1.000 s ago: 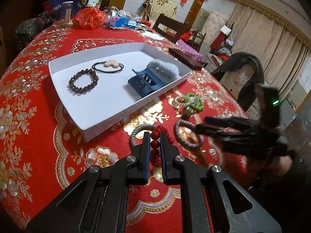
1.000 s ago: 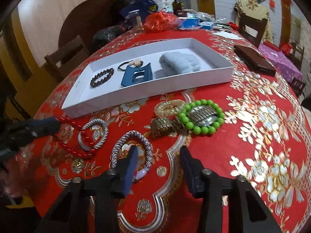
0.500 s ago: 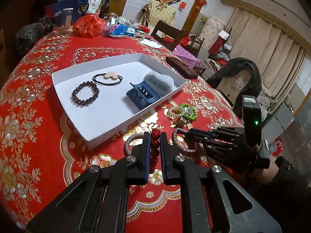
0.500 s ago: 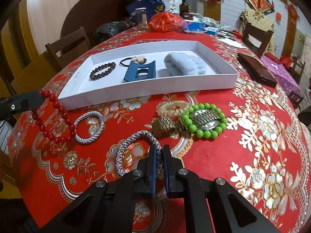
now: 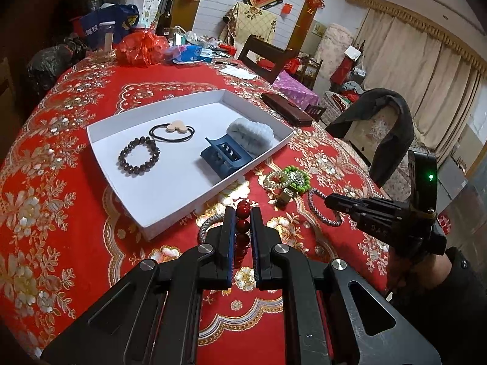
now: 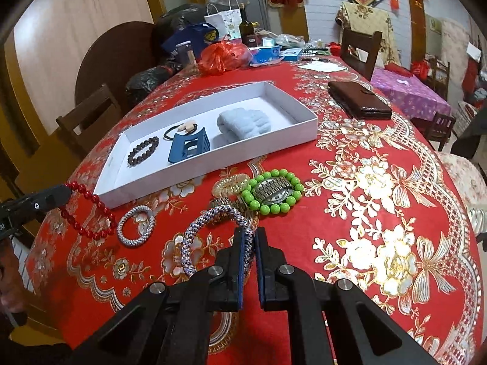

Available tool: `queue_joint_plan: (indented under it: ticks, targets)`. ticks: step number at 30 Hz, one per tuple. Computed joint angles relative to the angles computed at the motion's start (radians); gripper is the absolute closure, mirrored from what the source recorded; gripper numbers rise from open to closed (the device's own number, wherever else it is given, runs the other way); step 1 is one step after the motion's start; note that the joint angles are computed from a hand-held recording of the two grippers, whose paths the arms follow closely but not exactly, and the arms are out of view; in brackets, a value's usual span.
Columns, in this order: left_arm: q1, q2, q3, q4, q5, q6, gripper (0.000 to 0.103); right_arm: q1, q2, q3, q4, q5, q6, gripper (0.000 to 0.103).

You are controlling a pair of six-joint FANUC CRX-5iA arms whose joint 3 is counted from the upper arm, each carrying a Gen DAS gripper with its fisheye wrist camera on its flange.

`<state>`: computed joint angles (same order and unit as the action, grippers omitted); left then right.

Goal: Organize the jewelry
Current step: 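Grasp the braided grey rope bracelet with the right tool while the left tool holds the red bracelet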

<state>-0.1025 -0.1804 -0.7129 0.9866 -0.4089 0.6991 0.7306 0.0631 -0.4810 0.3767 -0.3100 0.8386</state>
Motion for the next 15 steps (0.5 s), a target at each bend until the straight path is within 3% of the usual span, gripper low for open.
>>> queue_joint_plan:
  ticks: [9,15]
  targets:
    - [0.002,0.004,0.034,-0.076,0.002,0.061,0.095,-0.005,-0.017,-0.023,0.038,0.022,-0.041,0.097]
    - [0.009,0.018,0.053,-0.066,0.022,0.063,0.095,-0.003,-0.019,-0.023,0.041,0.032,-0.042,0.097]
